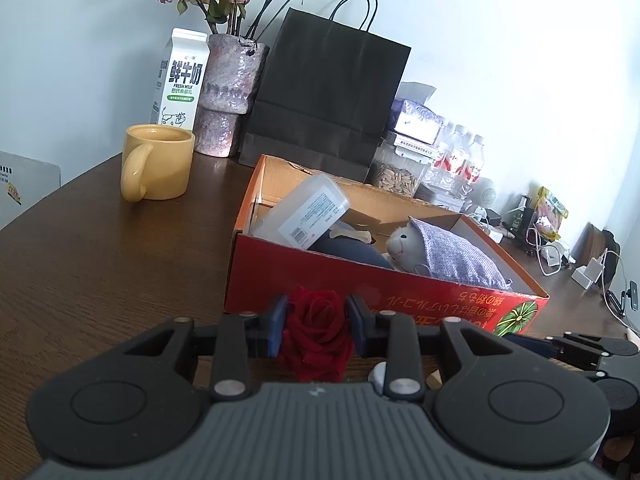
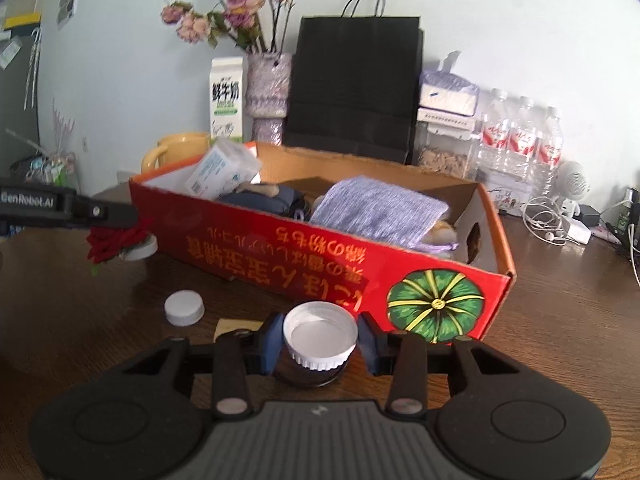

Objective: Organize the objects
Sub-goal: 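Carry the rose and the white lid over the box with both tools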

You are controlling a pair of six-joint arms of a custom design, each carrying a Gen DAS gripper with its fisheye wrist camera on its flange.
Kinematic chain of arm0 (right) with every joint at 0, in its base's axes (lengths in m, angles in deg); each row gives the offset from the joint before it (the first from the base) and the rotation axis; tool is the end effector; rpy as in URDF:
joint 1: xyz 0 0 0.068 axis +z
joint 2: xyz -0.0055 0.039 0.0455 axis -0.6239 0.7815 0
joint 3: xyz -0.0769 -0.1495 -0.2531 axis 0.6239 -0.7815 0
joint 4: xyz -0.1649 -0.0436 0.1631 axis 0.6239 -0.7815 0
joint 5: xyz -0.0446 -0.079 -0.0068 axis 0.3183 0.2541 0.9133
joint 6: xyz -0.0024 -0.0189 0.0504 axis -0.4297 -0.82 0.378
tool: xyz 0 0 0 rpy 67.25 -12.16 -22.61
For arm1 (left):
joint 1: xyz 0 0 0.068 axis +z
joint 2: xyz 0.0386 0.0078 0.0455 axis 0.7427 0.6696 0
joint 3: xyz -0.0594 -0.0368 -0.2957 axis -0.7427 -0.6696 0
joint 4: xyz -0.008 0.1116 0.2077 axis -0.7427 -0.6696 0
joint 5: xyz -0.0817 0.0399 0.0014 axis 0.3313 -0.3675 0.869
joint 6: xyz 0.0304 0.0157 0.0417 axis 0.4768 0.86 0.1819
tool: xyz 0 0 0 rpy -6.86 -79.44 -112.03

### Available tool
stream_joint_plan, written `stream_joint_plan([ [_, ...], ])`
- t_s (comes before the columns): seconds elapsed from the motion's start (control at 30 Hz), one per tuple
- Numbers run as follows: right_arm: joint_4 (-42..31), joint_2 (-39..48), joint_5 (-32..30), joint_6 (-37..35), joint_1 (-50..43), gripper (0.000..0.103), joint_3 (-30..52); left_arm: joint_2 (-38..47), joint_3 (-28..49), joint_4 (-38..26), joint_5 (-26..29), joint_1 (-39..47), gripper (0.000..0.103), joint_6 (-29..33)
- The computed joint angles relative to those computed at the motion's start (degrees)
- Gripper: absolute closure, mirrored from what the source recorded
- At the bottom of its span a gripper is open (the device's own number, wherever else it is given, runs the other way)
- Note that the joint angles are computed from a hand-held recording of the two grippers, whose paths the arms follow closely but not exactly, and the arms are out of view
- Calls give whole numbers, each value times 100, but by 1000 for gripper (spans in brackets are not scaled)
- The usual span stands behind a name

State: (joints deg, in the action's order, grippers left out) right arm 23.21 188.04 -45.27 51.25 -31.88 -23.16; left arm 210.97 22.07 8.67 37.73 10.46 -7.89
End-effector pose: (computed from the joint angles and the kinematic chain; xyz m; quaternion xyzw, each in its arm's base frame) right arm 0.3428 0.0546 0.0657 -0.2662 0.8201 0.1376 0.4875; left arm 0.2717 -0.1857 0.0897 -0.1108 0.8378 -0.0986 0.5254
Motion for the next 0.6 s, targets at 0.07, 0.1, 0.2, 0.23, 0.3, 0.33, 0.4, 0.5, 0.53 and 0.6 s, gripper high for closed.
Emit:
stream_joint_plan([
  [0.07, 218, 19, -25, 110, -55, 64, -88, 17, 7, 0, 1, 1, 69, 3],
  [0.1, 255, 23, -47, 128, -81, 64, -107, 21, 12, -7, -7, -2, 69, 8],
  [0.2, 441, 12, -79, 132, -126, 64, -228, 29, 34, -24, -31, -12, 69, 34],
  [0.23, 457, 4, -91, 121, -134, 64, -249, 29, 36, -25, -47, -22, 69, 45],
  [0.3, 588, 3, -79, 118, -135, 64, -338, 33, 55, -49, -94, -57, 69, 59],
  [0.33, 608, 1, -79, 120, -131, 64, -354, 23, 53, -59, -123, -79, 69, 68],
  [0.4, 725, 3, -81, 126, -136, 64, -436, -3, 54, -73, -200, -147, 69, 106],
  [0.5, 961, -26, -90, 171, -133, 64, -575, -94, 45, -80, -303, -251, 69, 159],
  [0.53, 1006, -44, -101, 184, -133, 64, -596, -134, 41, -77, -347, -298, 69, 193],
  [0.6, 1071, -92, -128, 215, -129, 64, -632, -205, 75, -104, -415, -372, 69, 279],
])
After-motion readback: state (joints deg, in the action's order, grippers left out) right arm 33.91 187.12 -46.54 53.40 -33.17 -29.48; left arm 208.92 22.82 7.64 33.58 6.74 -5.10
